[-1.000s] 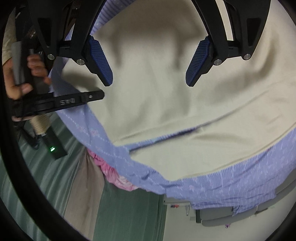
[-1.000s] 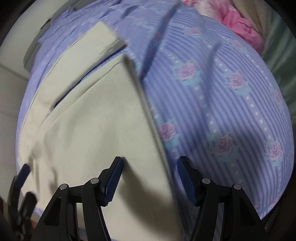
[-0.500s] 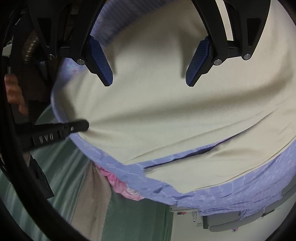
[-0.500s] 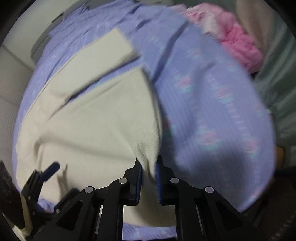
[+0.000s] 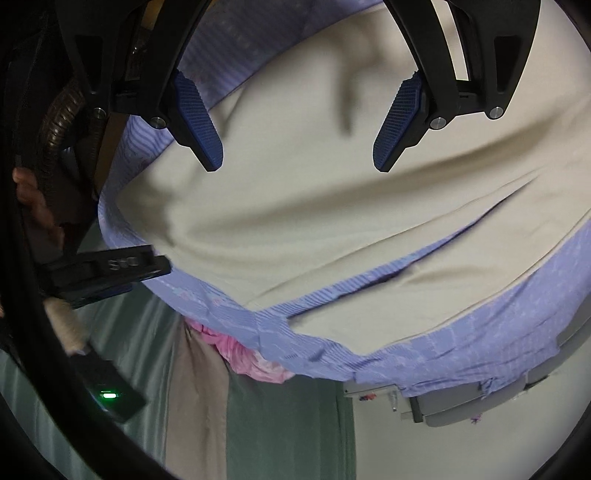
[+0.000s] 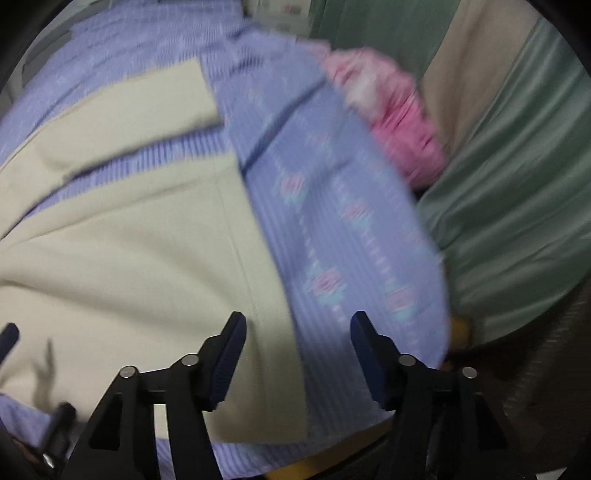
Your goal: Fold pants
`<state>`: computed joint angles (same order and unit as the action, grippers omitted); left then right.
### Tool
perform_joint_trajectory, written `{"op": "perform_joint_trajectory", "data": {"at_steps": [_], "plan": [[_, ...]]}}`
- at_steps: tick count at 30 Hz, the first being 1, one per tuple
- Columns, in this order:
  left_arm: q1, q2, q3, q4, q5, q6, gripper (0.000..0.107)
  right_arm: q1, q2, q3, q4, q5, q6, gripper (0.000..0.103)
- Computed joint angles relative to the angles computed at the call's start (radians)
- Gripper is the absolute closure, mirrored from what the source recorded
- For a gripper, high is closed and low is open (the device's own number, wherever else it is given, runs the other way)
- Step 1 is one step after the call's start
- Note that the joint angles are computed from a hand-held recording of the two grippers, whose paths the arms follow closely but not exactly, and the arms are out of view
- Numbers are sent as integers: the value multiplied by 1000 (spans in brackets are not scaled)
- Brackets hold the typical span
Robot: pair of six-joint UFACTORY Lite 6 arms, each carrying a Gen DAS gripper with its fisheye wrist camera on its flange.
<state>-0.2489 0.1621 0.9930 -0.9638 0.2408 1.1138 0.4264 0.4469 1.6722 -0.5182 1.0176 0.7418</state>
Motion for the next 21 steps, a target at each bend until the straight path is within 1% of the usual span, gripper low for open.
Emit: {"op": "perform_joint_trajectory", "data": {"at_steps": [1, 2, 3, 4, 5, 6, 8, 9, 10, 11, 13, 15, 16, 18, 21], "plan": [[24, -23, -15, -35, 16, 36, 23, 27, -33, -25, -27, -1, 35, 42], [64, -62, -44, -91, 36, 97, 23, 54, -58, -24, -37, -3, 60, 39], [94, -94, -64, -130, 53, 139, 23, 71, -92, -49, -36, -22, 80, 33], [140, -140, -94, -171, 81, 192, 22, 108, -132, -79, -40, -37, 117, 31], [186, -185, -121, -194, 109, 234, 21, 150, -166, -115, -57, -54, 167, 31], [225, -224, -147, -218, 131, 274, 20, 188, -162, -109, -71, -62, 207, 31], [345, -316, -196, -242, 201, 345, 19, 280, -175, -106, -96, -56, 283, 31], [400, -350, -214, -245, 235, 369, 17, 348, -169, -104, -117, -50, 351, 31], [455, -378, -223, -232, 271, 375, 17, 386, -130, -62, -124, -54, 382, 31], [543, -403, -226, -220, 338, 398, 17, 421, -129, -60, -133, -63, 417, 31], [671, -418, -211, -198, 433, 417, 17, 521, -80, 10, -170, -51, 517, 31], [837, -411, -186, -191, 547, 456, 16, 585, -23, 78, -190, -45, 575, 31], [931, -391, -160, -186, 616, 483, 16, 621, 20, 136, -195, -40, 603, 31], [1067, -352, -124, -182, 698, 538, 15, 676, 102, 240, -205, -38, 644, 30], [1255, -264, -47, -176, 789, 621, 15, 738, 257, 447, -206, -21, 652, 30]]}}
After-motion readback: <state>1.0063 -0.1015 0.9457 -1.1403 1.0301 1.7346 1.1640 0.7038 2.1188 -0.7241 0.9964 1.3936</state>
